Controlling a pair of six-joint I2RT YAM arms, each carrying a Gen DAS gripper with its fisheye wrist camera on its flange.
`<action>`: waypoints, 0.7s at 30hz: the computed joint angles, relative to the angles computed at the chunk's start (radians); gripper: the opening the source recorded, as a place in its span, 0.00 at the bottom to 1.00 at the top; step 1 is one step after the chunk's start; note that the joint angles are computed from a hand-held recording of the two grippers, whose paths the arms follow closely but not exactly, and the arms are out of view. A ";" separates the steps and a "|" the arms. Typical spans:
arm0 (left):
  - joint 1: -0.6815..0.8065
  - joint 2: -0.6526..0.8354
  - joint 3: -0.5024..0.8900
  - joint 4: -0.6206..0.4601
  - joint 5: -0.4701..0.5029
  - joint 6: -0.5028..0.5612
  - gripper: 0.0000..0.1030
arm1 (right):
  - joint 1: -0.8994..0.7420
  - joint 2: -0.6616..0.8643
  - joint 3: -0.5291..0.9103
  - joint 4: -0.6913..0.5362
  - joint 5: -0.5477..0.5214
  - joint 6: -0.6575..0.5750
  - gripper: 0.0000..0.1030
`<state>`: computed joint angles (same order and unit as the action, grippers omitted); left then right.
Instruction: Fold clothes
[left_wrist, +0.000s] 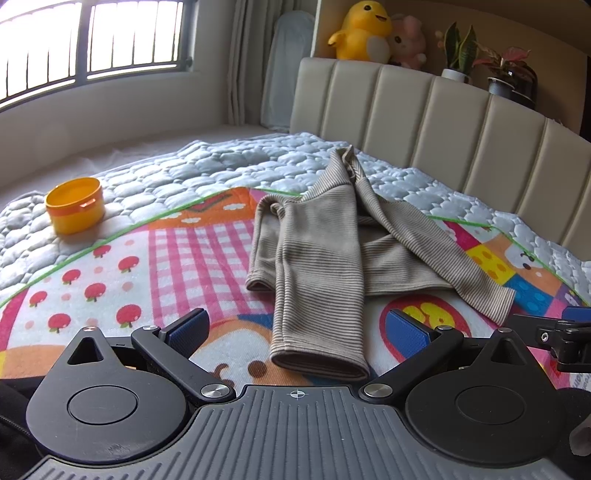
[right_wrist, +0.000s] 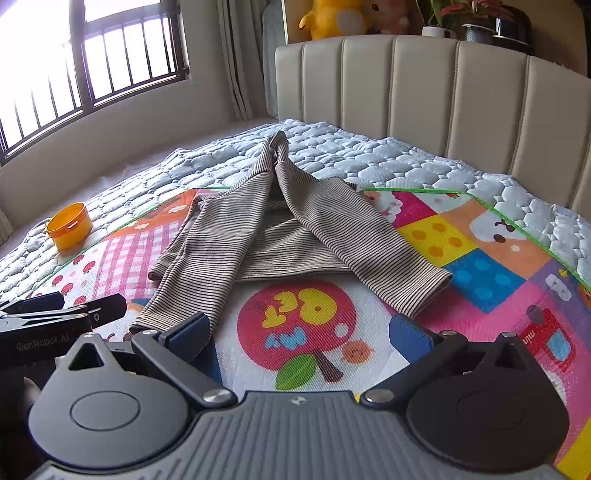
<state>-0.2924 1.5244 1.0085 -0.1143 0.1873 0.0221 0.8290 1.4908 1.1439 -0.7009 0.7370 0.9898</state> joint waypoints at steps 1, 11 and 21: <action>0.000 -0.001 -0.002 0.000 0.000 0.000 1.00 | 0.000 0.000 0.001 -0.001 0.000 0.000 1.00; -0.001 -0.002 0.002 -0.006 0.000 0.000 1.00 | 0.000 -0.004 0.000 -0.002 -0.001 0.003 1.00; 0.003 -0.001 0.004 -0.009 0.004 0.003 1.00 | -0.001 -0.008 -0.006 0.002 -0.002 0.000 1.00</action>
<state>-0.2896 1.5229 1.0126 -0.1234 0.1915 0.0251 0.8278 1.4826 1.1382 -0.6989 0.7354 0.9899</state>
